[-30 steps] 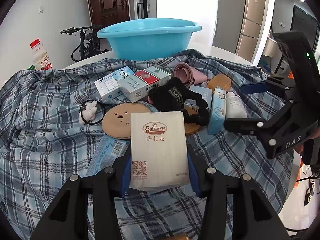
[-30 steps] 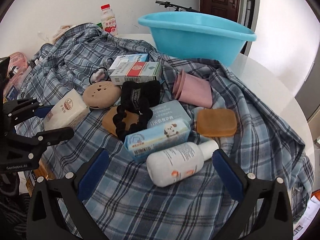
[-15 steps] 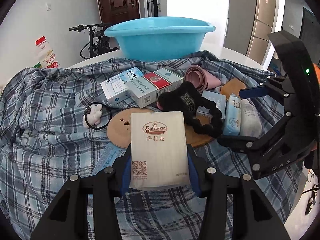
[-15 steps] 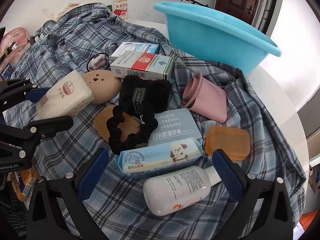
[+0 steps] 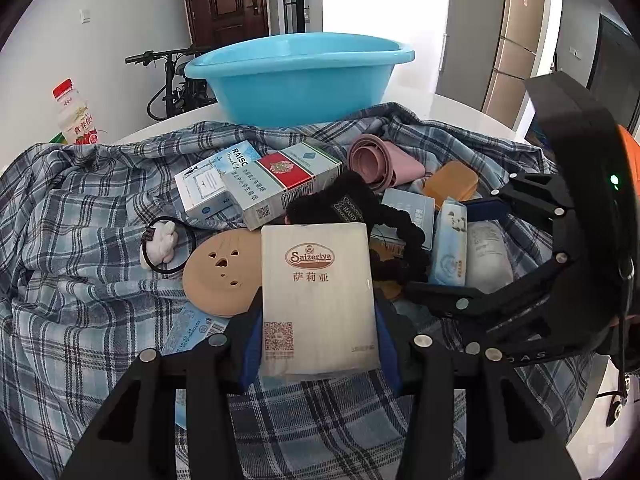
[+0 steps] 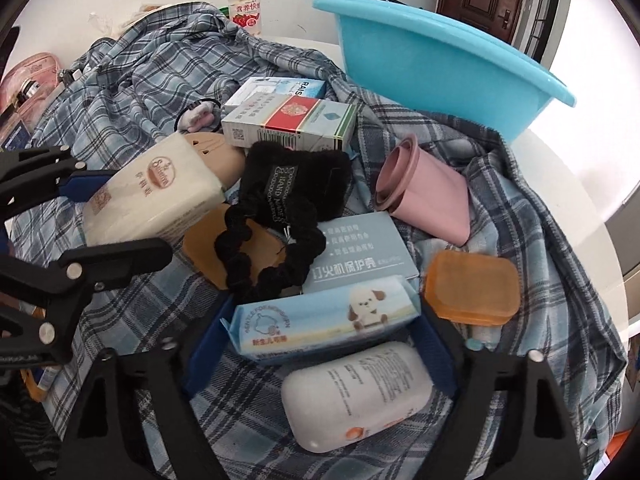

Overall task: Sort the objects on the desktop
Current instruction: 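Grasp the blue dog-print tissue pack with the right tool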

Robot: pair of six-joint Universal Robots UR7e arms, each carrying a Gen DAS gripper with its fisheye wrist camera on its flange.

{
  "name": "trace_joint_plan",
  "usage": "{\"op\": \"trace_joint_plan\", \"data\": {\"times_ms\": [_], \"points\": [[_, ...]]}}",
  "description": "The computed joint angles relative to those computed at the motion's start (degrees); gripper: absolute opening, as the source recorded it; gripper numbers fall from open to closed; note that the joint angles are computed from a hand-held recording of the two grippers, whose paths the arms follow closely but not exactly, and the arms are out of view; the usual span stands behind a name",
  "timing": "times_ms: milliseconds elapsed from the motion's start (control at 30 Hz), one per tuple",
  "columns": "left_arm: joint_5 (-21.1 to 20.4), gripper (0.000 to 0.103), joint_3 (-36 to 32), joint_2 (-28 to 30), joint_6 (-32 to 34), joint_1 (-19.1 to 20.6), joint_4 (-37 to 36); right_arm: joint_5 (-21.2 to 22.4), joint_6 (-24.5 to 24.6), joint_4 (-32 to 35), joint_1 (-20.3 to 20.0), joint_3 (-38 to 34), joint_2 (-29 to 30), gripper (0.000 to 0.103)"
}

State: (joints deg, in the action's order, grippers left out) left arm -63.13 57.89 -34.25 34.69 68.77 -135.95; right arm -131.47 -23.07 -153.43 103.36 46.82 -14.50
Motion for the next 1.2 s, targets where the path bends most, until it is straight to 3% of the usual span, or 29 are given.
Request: {"op": "trace_joint_plan", "data": {"times_ms": [167, 500, 633, 767, 867, 1000, 1200], "points": [[0.0, 0.05, 0.3, -0.1, 0.3, 0.1, 0.2, -0.6, 0.8, -3.2, 0.4, 2.8, -1.0, 0.073], [-0.4, 0.05, 2.8, -1.3, 1.8, -0.3, -1.4, 3.2, 6.4, -4.6, 1.1, 9.0, -4.3, 0.072], [-0.2, 0.051, 3.0, -1.7, 1.7, -0.2, -1.2, 1.5, 2.8, -6.1, 1.8, 9.0, -3.2, 0.073], [0.4, 0.051, 3.0, -2.1, 1.4, 0.0, -1.2, 2.4, -0.9, -6.4, 1.5, 8.7, -2.8, 0.074], [0.4, 0.051, 3.4, -2.7, 1.3, 0.2, -1.2, 5.2, -3.4, -4.5, 0.8, 8.8, -3.5, 0.079], [0.6, 0.051, 3.6, -3.0, 0.9, 0.3, -1.4, 10.6, -10.5, -3.3, -0.4, 10.6, -5.7, 0.079], [0.7, 0.051, 4.3, -3.4, 1.4, 0.0, -1.5, 13.0, -10.4, 3.4, -1.2, 8.8, -6.4, 0.084]]}}
